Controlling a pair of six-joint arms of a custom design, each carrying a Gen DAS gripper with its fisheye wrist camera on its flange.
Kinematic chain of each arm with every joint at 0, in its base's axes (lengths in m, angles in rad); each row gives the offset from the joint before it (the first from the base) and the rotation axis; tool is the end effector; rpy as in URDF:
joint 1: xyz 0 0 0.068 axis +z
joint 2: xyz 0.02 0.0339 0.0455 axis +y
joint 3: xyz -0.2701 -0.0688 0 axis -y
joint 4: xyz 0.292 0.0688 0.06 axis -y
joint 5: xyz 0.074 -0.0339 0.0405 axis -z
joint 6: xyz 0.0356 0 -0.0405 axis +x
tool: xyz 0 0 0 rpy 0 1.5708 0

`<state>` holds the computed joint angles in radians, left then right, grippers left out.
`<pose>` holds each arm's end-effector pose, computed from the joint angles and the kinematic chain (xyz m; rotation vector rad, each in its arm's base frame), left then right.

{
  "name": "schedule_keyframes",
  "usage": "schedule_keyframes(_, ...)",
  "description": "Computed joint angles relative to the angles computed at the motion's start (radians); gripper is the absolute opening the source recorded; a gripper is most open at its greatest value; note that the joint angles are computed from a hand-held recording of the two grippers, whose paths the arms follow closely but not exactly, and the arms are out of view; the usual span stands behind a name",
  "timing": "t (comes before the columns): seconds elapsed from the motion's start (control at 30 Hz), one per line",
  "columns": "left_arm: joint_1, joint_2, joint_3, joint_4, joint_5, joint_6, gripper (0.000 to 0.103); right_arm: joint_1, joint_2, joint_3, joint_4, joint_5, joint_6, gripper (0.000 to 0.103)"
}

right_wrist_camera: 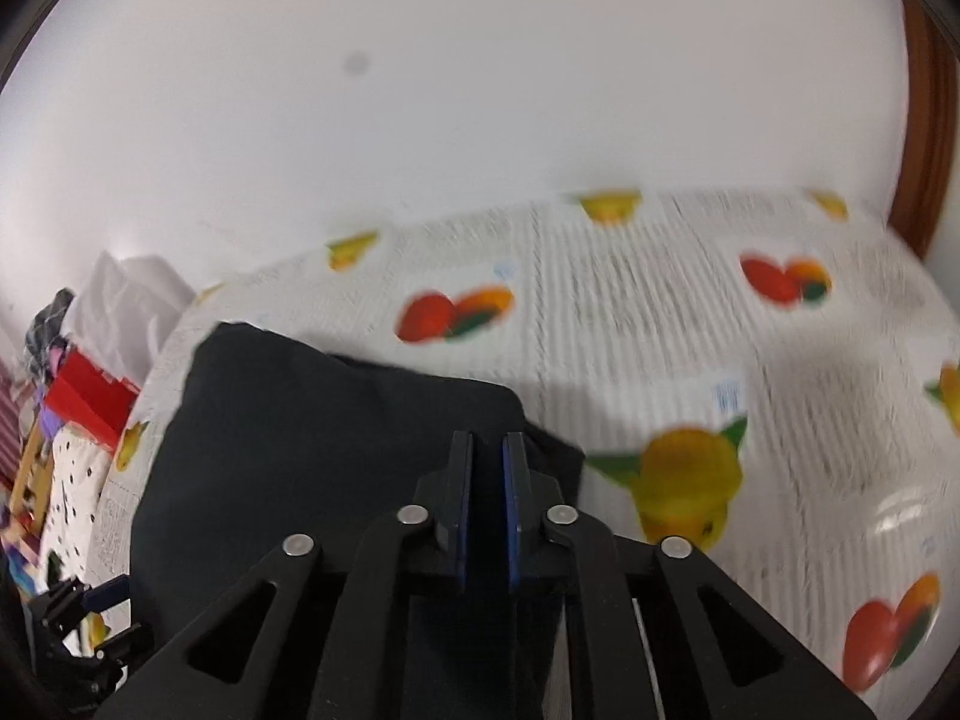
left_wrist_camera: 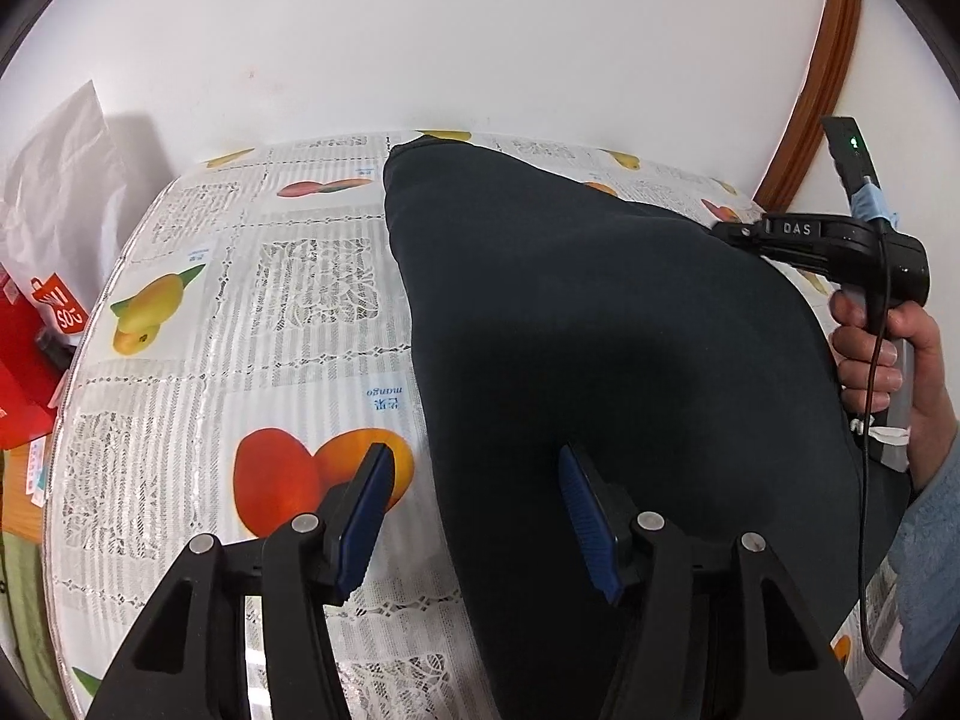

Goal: Fold small clothes

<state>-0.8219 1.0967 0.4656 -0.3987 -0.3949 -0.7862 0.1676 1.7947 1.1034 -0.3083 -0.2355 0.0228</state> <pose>0.1618 -0.1539 0.1384 -0.0935 2.4882 -0.1514 0.3949 0.0752 0.1455 -0.2750 2.5575 0.3745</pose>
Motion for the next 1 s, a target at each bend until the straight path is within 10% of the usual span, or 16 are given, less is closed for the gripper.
schedule_keyframes(0.27,-0.069,-0.107,-0.040,-0.062,-0.029,-0.082,0.053,-0.119,-0.297,-0.209,-0.072,-0.054,-0.117,0.036)
schedule_keyframes(0.6,-0.201,-0.142,-0.059,-0.101,-0.078,-0.208,0.053,-0.160,-0.376,-0.353,-0.076,-0.206,-0.125,0.038)
schedule_keyframes(0.7,-0.204,-0.083,-0.044,-0.094,-0.089,-0.229,0.056,-0.131,-0.326,-0.346,-0.061,-0.226,-0.146,0.008)
schedule_keyframes(1.0,-0.293,-0.118,-0.036,-0.187,-0.127,-0.303,0.054,-0.125,-0.580,-0.511,0.005,-0.059,-0.120,0.009)
